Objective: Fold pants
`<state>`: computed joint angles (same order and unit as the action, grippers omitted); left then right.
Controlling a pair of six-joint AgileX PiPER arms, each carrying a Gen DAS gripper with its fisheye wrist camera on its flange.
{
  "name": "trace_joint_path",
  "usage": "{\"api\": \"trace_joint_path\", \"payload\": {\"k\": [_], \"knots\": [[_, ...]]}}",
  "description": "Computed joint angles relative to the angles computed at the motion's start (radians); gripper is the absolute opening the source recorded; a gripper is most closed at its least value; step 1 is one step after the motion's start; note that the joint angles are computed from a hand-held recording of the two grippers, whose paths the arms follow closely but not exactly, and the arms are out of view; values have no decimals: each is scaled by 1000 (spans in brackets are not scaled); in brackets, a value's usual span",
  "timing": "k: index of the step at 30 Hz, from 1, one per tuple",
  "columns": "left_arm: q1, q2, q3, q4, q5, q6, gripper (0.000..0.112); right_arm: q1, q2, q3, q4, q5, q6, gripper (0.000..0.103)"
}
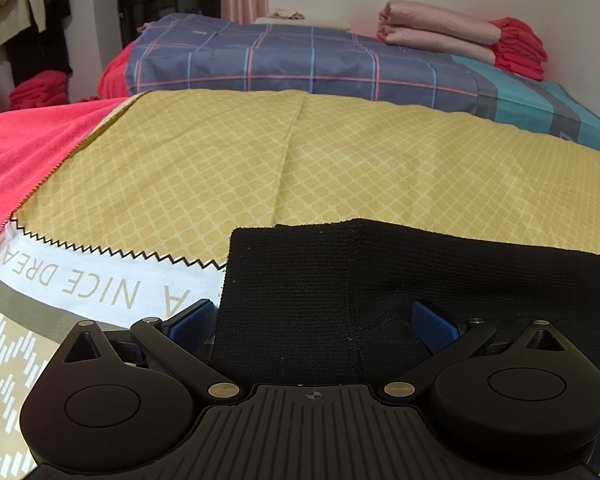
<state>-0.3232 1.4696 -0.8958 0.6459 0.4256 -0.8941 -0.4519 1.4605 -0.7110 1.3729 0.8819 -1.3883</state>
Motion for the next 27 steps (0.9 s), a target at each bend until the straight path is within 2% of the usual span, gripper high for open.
{"api": "trace_joint_path", "payload": {"k": [1,2,5,7,10,12,15,17,18,20,22,23,25,27], "knots": [[0,0,0,0,0,0,103,-84,54,-25,12,83,13,57],[0,0,0,1,1,-1,103,-148,94,-44,28,125,25,59],[-1,0,1,3,1,-2,103,-298,149,-97,59,127,15,62],[-1,0,0,3,0,-3,103,-384,222,-167,56,176,47,57],[-1,0,0,4,1,-4,103,-475,296,-258,54,180,133,57],[0,0,1,5,1,-4,103,-523,352,-327,49,193,168,51],[1,-1,2,5,0,-4,103,-555,383,-389,35,111,185,40],[1,-1,2,7,0,-5,103,-576,416,-448,3,73,255,18],[1,-1,2,8,1,-6,103,-584,421,-458,-2,36,299,16],[1,-1,2,8,1,-6,103,-596,389,-412,63,-40,315,22],[0,-1,2,11,2,-10,103,-594,318,-310,170,-83,193,62],[-1,-2,3,19,3,-20,103,-596,296,-271,191,-56,127,69],[-8,-15,14,69,9,-81,103,-591,287,-249,134,46,76,69],[-25,-47,40,167,9,-188,103,-573,324,-276,52,153,94,69]]}}
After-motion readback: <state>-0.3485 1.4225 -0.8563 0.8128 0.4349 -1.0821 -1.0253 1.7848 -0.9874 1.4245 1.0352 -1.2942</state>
